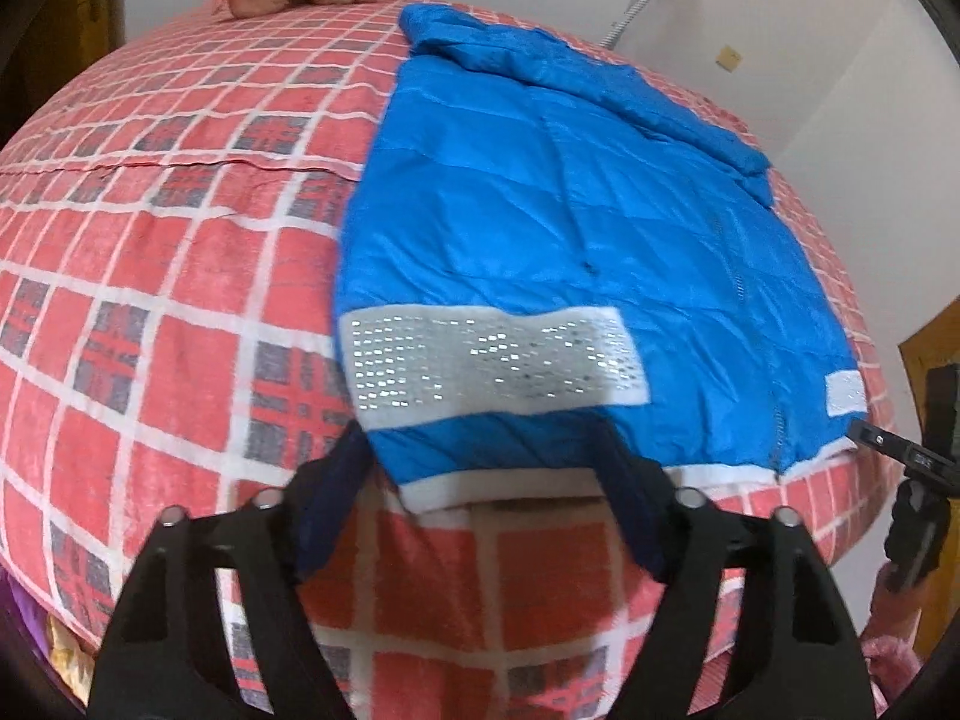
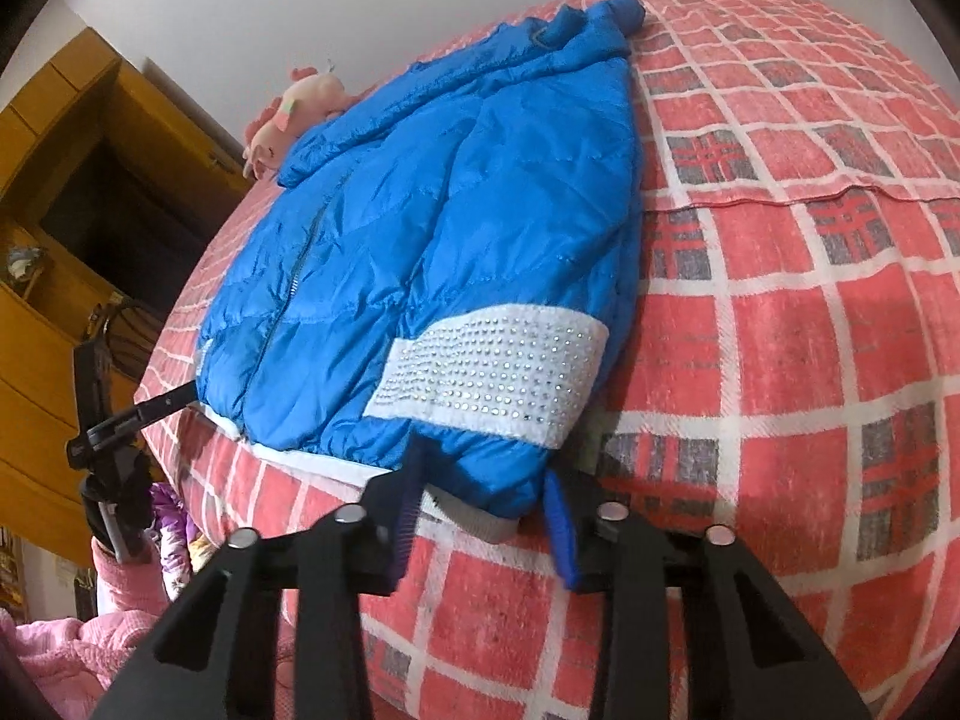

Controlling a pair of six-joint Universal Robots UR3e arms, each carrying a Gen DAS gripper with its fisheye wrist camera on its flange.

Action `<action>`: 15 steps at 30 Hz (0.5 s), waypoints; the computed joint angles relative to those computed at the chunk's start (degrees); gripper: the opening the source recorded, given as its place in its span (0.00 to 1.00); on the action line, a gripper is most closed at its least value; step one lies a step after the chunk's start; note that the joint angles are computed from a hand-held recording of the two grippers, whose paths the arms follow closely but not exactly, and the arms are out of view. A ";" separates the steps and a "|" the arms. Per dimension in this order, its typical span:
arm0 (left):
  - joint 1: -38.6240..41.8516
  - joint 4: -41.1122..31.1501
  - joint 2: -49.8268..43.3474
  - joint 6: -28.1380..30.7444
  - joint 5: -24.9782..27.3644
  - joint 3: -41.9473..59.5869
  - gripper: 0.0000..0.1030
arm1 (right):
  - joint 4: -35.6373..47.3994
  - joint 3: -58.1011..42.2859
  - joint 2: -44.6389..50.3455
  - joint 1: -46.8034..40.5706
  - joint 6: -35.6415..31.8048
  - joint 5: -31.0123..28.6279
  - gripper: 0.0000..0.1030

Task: Fold large clothes
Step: 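Lower both tools to the white mesh hem of the folded jacket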

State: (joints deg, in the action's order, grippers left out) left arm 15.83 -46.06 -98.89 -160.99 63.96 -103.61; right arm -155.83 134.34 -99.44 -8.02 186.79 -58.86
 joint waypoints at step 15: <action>-0.81 2.66 0.47 -1.82 1.74 -0.46 0.21 | 0.62 -0.45 -0.44 -1.13 -1.01 1.59 0.11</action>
